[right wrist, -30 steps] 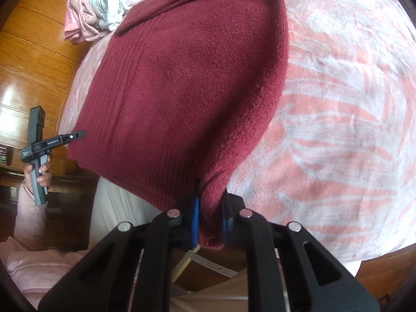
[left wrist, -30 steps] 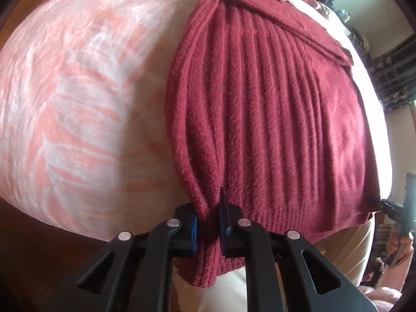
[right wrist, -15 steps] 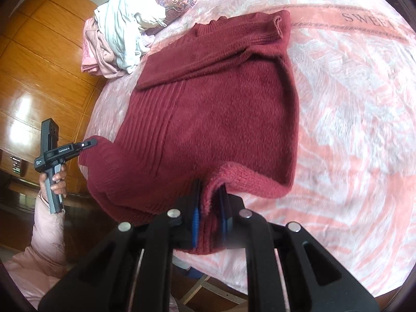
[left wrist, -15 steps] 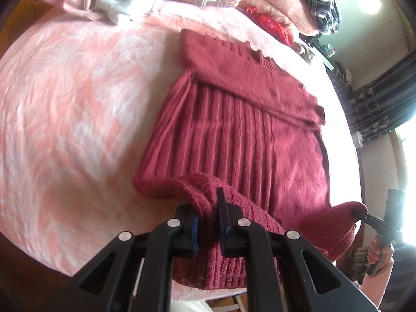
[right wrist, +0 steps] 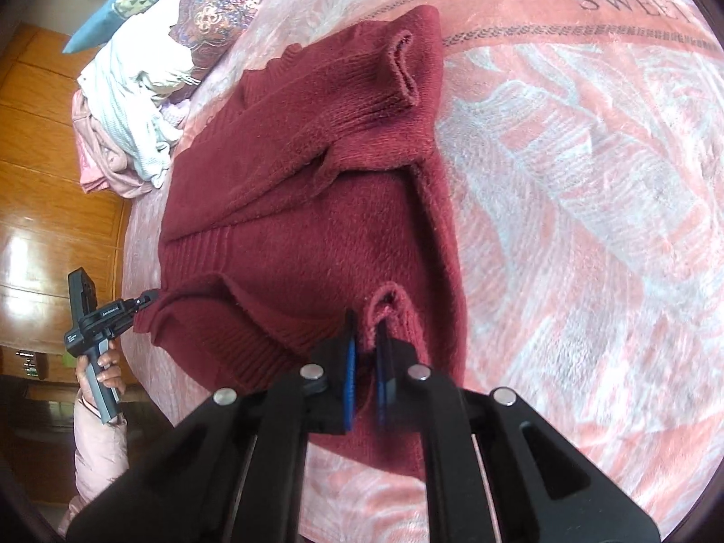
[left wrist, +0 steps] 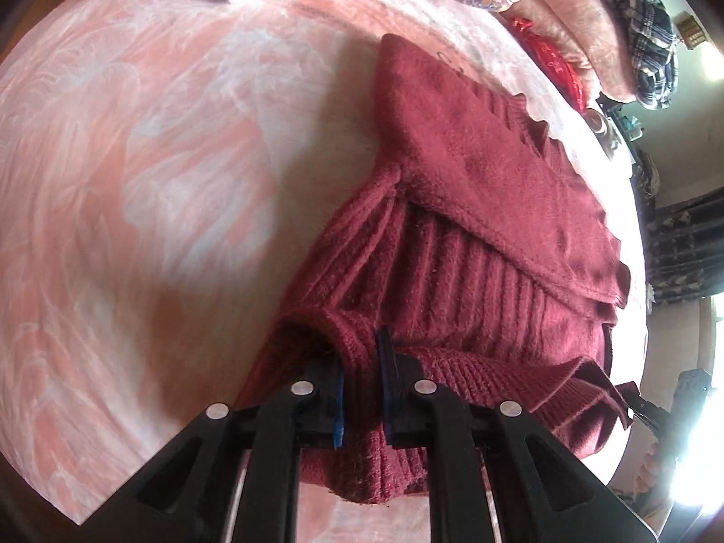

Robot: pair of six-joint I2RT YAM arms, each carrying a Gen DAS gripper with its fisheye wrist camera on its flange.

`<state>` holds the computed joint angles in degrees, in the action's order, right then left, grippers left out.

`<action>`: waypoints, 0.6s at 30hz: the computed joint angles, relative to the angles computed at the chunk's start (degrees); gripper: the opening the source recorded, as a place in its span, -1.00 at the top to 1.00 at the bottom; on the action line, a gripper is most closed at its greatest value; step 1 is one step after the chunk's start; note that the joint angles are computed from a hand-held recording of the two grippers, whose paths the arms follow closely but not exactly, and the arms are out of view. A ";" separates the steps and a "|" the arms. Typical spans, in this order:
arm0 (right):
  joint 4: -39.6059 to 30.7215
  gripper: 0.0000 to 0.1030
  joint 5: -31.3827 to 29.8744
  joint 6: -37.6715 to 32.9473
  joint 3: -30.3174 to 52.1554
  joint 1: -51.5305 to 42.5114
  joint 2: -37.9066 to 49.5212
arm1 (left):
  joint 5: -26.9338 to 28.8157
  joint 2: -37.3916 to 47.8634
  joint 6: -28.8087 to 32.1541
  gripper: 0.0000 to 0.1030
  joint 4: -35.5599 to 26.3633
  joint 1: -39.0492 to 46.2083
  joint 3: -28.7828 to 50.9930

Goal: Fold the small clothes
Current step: 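Grasp the ribbed hem with both tools and lift it toward the collar, then lay the hem down over the sweater and open both tools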

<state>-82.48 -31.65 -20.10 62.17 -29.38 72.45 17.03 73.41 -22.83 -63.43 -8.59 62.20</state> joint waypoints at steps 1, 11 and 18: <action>0.85 0.88 0.35 0.26 -0.19 0.13 0.90 | -0.52 1.15 -0.26 0.76 0.87 -0.46 -0.10; 0.26 -0.01 -2.18 -1.71 2.48 -4.36 4.40 | 1.80 3.50 4.51 -0.07 -2.16 3.77 5.65; -3.36 -0.22 -1.91 -7.10 8.34 -7.66 3.43 | -3.81 0.74 11.07 -0.20 -4.60 3.94 10.75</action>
